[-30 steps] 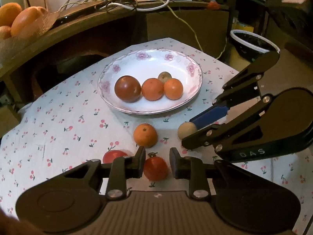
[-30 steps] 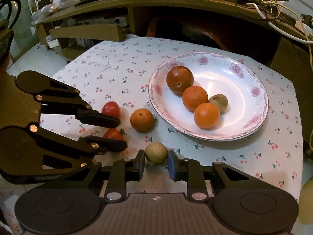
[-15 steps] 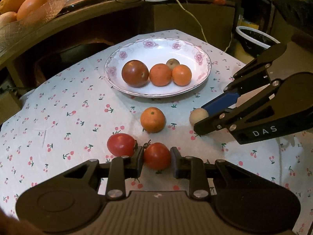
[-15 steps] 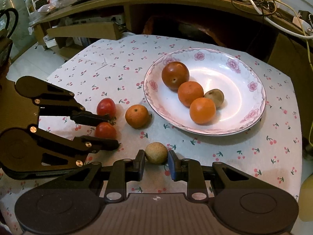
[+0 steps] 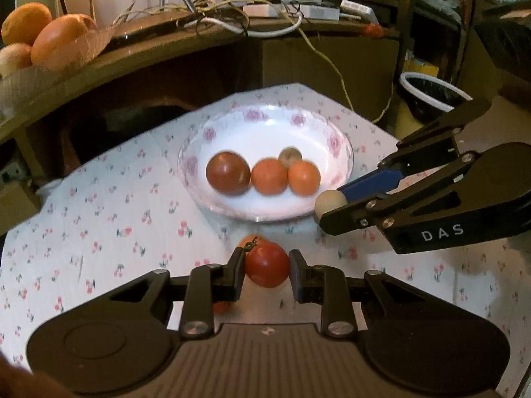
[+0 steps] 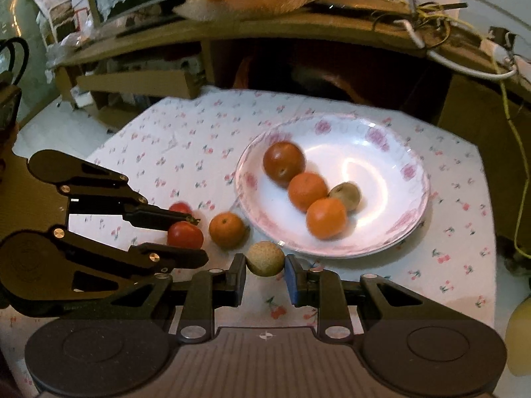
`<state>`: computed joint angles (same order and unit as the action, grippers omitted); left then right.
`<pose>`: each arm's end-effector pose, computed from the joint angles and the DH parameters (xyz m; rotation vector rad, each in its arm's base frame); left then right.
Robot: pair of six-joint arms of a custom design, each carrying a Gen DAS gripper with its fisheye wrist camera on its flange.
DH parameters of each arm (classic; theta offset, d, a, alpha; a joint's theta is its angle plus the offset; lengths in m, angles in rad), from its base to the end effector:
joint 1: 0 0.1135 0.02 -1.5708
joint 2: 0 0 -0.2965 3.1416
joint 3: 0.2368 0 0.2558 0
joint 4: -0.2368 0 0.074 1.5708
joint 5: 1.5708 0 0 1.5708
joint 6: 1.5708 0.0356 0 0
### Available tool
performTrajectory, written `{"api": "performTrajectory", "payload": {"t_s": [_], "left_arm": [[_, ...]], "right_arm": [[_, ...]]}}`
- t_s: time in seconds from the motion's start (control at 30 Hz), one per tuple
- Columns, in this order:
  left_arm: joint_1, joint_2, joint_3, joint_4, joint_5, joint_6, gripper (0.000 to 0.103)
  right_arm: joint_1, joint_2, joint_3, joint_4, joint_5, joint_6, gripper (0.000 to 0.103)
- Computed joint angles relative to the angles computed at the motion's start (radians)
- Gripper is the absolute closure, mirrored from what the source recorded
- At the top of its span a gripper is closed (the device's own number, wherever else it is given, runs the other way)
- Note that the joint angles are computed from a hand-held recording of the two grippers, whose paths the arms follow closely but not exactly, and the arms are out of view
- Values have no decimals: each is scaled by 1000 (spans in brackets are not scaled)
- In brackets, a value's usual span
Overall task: Organize fruits
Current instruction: 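Carry the tomato and pale fruit onto the white plate and open both tools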
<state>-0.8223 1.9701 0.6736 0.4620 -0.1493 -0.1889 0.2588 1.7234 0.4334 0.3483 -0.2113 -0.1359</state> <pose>0.2310 -0.2409 0.0826 0.6853 2.3144 -0.2929 0.2452 0.0726 0.0963 -0.5768 2.4433 0.3157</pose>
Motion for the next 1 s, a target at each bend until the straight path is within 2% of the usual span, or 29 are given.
{"api": "performTrajectory", "payload": {"t_s": [0.53,1.0], "left_arm": [[9,126,212,-77,-47,11,70],[22,208,296,-107,-53,-3,70]], "right_arm": [[-59,56,46,54,53,28,77],[-74,125,81,84,74,22,77]]}}
